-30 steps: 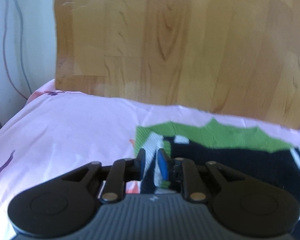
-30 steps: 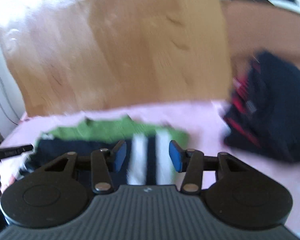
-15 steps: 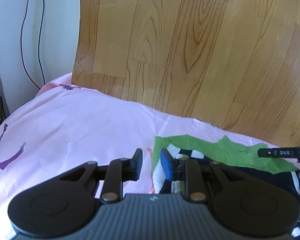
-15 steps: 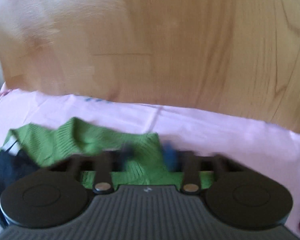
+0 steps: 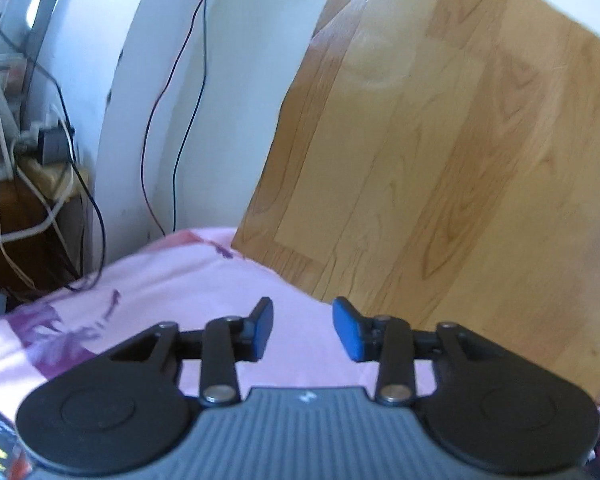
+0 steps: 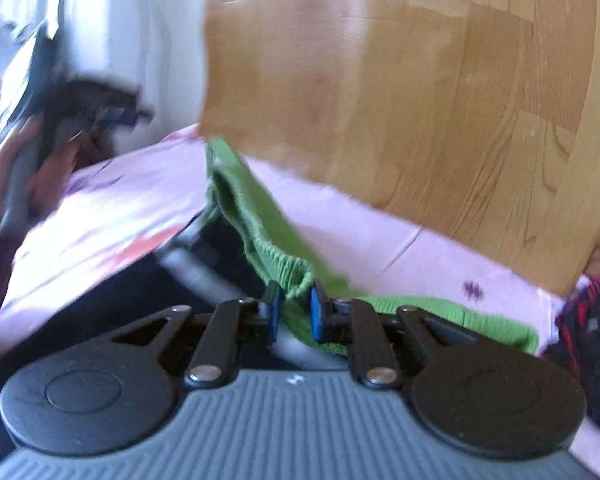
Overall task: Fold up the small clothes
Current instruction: 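Fold the sweater in half with both grippers, bringing the green knit over the navy body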
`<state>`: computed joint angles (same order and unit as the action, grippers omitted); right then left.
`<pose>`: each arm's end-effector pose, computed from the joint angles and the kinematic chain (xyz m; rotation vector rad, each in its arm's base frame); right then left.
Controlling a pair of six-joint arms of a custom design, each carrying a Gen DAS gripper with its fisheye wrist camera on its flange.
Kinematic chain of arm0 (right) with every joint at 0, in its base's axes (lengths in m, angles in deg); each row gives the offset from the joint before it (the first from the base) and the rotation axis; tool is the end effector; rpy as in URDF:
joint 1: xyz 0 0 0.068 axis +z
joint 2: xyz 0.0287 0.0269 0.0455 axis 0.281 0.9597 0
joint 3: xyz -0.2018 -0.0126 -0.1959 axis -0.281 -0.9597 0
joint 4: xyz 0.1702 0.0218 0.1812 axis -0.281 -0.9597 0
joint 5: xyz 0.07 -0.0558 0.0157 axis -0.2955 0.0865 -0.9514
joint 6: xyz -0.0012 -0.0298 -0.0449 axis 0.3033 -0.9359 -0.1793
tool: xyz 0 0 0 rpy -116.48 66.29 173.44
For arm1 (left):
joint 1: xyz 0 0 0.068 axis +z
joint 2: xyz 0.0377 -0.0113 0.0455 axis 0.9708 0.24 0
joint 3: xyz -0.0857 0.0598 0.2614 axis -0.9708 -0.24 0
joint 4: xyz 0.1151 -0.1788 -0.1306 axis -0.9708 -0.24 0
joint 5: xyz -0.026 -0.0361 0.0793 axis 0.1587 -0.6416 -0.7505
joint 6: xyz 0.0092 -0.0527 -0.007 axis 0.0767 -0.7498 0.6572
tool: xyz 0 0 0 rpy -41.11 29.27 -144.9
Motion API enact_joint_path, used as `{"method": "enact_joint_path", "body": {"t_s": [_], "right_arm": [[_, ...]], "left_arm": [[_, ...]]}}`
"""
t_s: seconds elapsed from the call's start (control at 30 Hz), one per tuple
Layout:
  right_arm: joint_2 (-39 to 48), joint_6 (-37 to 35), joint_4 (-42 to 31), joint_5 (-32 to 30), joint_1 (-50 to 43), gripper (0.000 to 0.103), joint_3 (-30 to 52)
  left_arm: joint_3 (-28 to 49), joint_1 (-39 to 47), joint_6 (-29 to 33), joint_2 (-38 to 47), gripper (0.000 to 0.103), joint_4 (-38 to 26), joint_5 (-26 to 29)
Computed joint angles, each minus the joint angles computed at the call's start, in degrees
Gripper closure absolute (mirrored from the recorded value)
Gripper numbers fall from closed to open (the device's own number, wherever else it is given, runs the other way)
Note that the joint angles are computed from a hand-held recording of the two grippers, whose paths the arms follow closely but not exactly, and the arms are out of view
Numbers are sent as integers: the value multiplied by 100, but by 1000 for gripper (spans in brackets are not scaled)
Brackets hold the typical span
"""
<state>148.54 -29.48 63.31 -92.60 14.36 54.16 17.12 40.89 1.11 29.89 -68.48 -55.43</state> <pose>0.3160 0.0111 0.1322 -0.9307 2.0422 0.4567 0.2803 -0.1648 0.1451 -0.7301 1.8635 0.0004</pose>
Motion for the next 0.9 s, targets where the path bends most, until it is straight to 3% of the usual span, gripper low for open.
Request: {"method": "enact_joint_path", "body": {"t_s": [0.13,0.27,0.37,0.43,0.5,0.6,0.67,0.73,0.77,0.83,0.87,0.9], "right_arm": [[-618,-788,72,-475,-723,85,-1212],[-408,-1204,408,-824,-1368,84,-1789],[-116,-1805,-471,-1081,-1676,77,-1522],[-172,-2355,-1439,-1401,-2051,66,-1184],[-134,-1919,-1374,-1785,-2417,51,-992],[295,190,-180,-1923,-2767,38,-644],[794,1503,682,-1594,-2763,36,-414],[1283,2263,866,-1366,-2617,35,-76],[1552,2481,729,-1399,-2544,39,154],[1877,2597,411,-1386,-2348,86,434],[1850,2611,502,-1218,-2263,93,350],[1734,2674,855,-1171,-2265,93,107]], "left_arm": [[-534,-626,168,-358,55,-12,-154],[-725,-1115,-77,-141,48,-90,47],[-577,-1328,-289,308,40,-240,414],[-532,-1369,-345,499,23,-235,624],[-646,-1325,-341,619,15,107,879],[-705,-1116,-429,754,15,466,1291],[-660,-1005,-453,839,32,636,1652],[-475,-967,-389,904,83,507,2046],[-335,-1042,-402,924,90,290,2013],[-10,-1335,-402,868,93,-395,1602],[19,-1468,-380,796,94,-523,1437],[-34,-1631,-319,679,94,-527,1258]]}}
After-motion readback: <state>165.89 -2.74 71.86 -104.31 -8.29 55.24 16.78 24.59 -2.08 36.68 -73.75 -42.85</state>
